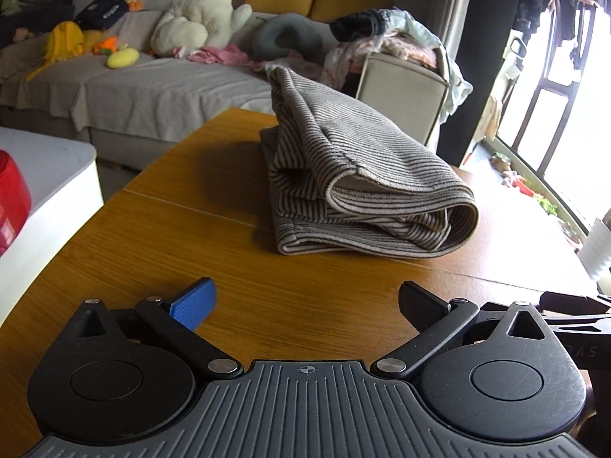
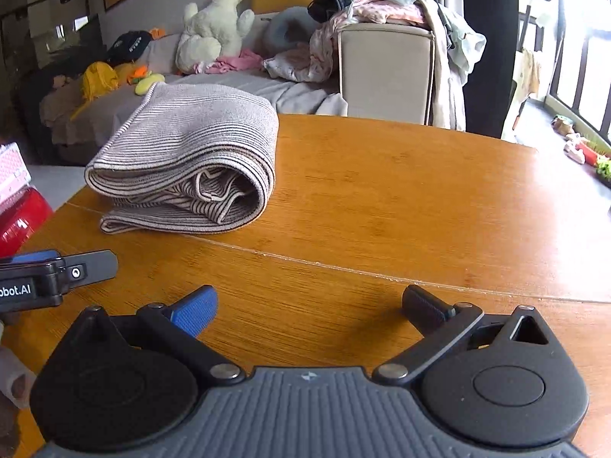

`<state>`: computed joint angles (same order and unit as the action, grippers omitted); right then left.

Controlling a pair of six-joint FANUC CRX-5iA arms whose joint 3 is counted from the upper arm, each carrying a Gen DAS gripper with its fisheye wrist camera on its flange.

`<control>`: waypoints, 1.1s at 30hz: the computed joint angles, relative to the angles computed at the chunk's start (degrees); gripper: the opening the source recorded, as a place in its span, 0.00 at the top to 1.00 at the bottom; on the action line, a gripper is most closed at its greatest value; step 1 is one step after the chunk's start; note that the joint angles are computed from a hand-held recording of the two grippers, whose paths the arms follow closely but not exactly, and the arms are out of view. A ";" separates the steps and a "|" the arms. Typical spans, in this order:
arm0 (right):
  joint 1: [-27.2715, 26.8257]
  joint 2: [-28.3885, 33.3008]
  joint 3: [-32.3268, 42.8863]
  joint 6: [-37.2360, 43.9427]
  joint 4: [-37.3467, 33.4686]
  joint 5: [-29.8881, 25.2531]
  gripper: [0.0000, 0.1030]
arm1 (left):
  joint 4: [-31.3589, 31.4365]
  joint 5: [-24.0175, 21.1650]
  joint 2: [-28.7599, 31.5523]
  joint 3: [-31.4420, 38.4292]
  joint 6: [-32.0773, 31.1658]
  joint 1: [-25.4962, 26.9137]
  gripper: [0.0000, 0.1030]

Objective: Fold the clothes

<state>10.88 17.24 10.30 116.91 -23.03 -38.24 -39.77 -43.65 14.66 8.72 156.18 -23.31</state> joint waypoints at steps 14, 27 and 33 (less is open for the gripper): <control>0.89 0.97 0.28 -0.81 3.15 0.93 0.00 | -0.86 -12.52 6.10 9.23 -6.80 -2.62 0.00; 0.96 0.99 0.19 -0.78 3.36 1.03 0.00 | -2.10 -15.02 6.71 10.36 -4.28 -3.07 0.00; 0.75 1.81 1.61 0.60 2.53 0.04 0.00 | -2.13 -15.16 6.91 10.58 -4.34 -3.02 0.00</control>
<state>11.63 19.05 11.91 117.51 -20.50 -38.19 -41.91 -58.81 21.58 19.30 151.85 -26.32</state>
